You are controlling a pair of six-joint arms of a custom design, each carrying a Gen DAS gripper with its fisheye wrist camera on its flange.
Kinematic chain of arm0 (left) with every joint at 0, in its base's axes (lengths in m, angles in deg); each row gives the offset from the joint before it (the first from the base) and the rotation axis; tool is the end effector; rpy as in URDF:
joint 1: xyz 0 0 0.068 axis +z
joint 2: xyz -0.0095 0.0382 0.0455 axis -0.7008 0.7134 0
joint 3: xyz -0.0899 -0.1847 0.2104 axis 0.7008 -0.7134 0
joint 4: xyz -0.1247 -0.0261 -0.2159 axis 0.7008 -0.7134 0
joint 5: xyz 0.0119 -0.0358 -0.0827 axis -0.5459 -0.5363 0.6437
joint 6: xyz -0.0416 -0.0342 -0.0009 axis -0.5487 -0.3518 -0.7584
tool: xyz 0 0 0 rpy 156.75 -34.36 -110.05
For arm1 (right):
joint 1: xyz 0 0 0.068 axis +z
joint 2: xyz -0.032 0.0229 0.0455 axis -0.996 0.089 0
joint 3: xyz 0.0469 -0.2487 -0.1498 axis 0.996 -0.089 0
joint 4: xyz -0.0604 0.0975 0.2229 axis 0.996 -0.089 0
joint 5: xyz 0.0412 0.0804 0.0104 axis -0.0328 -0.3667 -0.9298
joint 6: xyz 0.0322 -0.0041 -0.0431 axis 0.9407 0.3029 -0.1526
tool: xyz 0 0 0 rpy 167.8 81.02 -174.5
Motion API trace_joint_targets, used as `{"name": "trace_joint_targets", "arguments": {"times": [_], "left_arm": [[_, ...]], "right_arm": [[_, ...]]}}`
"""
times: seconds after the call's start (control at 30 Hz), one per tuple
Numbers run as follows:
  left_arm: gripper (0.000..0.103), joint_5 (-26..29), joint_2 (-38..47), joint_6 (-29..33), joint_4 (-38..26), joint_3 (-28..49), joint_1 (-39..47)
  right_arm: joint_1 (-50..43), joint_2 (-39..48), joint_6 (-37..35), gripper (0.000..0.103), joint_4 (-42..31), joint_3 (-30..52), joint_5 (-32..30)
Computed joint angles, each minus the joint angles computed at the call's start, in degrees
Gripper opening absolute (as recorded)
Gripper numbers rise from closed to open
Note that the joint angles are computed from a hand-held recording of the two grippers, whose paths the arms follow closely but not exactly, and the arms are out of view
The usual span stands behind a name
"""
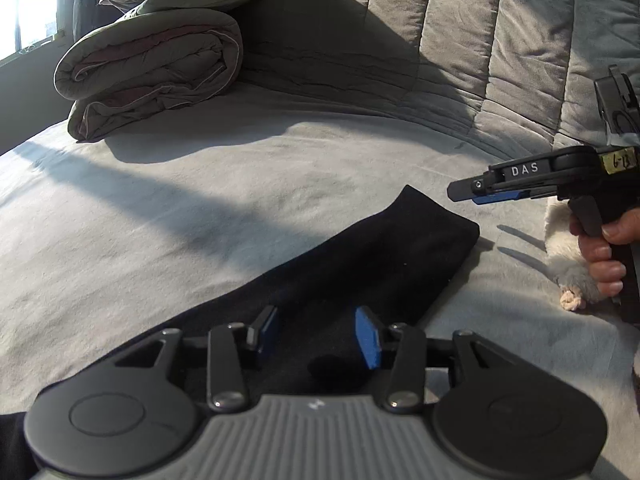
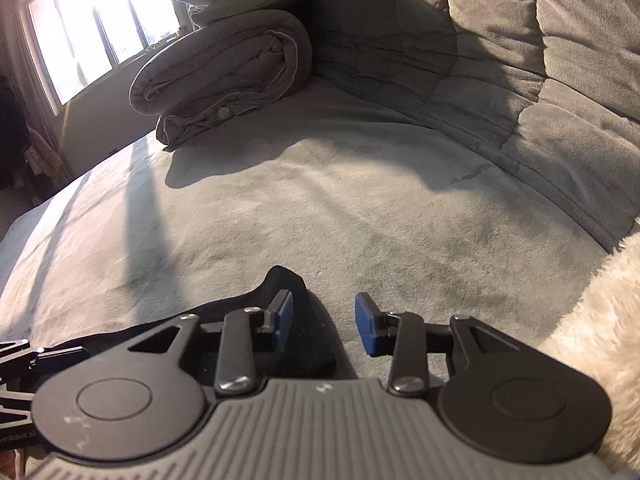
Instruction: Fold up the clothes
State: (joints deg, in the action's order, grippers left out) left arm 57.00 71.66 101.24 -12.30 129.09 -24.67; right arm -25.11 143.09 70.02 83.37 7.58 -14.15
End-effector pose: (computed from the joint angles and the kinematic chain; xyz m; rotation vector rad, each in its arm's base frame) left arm 0.2835 0.0736 0.0601 1.2277 2.0126 -0.6154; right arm 0.1460 0.1955 0.0638 0.7540 2.0816 0.0447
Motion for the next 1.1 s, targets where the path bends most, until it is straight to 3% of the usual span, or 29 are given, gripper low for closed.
{"name": "trace_joint_targets", "arguments": {"times": [0.03, 0.1, 0.23, 0.27, 0.3, 0.33, 0.37, 0.4, 0.47, 0.53, 0.57, 0.67, 0.77, 0.93, 1.03, 1.1], "left_arm": [[0.045, 0.01, 1.48, 4.06, -3.42, 1.25, 1.79], [0.046, -0.77, 3.78, 6.95, -3.34, 1.14, 3.65], [0.046, 1.94, 5.09, 3.31, 6.93, -3.62, 4.2], [0.045, 2.16, 4.86, 2.09, 9.65, -4.99, 3.75], [0.043, 2.09, 4.29, 0.31, 14.76, -7.65, 2.8], [0.036, 1.99, 3.93, -0.81, 18.67, -9.63, 2.07], [0.008, 2.3, 3.51, -1.13, 21.19, -11.19, 1.5], [0.006, 2.89, 3.04, -1.79, 21.01, -11.43, 1.26], [0.007, 4.94, 3.57, -1.19, 12.46, -7.68, 1.35], [0.01, 3.53, 4.44, -1.06, 9.87, -6.16, 0.52], [0.018, 3.52, 4.64, -0.23, 10.17, -6.43, 0.61], [0.045, 5.82, 3.62, 2.57, 8.73, -7.25, 2.74], [0.047, 8.42, 2.98, 4.16, 4.06, -5.56, 5.46], [0.052, 6.75, 3.94, 3.8, -0.84, -1.56, 7.21], [0.052, 3.32, 5.28, 4.42, -2.5, -0.1, 7.38], [0.052, 3.52, 5.11, 6.08, -3.22, -0.27, 8.53]], "right_arm": [[-0.56, 1.37, -1.04, 0.05, 2.38, -0.05, -0.12], [-1.44, 4.28, -2.91, 0.05, 6.45, 0.22, 0.15], [-2.05, 9.29, -6.01, 0.047, 11.72, 1.64, 2.49], [-2.21, 9.91, -6.72, 0.025, 11.01, 2.62, 2.61], [-2.37, 10.23, -7.36, 0.01, 9.26, 3.92, 2.49], [-2.18, 10.22, -6.59, 0.01, 5.83, 5.58, 3.1], [-1.3, 10.29, -3.5, 0.01, -2.48, 8.99, 5.34], [-0.57, 10.69, -0.74, 0.01, -10.37, 12.29, 7.33], [-0.31, 13.02, 3.94, 0.011, -24.3, 18.75, 9.1], [-1.42, 15.98, 5.75, 0.018, -30.43, 22.52, 7.44], [-1.79, 16.24, 5.83, 0.021, -30.59, 22.55, 6.61], [-1.53, 14.89, 6.87, 0.028, -29.68, 20.71, 6.4], [-0.14, 11.84, 4.77, 0.041, -26.1, 17.82, 8.4], [-0.83, 7.9, -9.19, 0.041, -1.43, 8.15, 5.98], [-3.14, 10.15, -9.94, 0.038, 8.24, 5.33, 1.19], [-2.62, 9.63, -6.81, 0.028, 2.77, 6.97, 2.42]]}}
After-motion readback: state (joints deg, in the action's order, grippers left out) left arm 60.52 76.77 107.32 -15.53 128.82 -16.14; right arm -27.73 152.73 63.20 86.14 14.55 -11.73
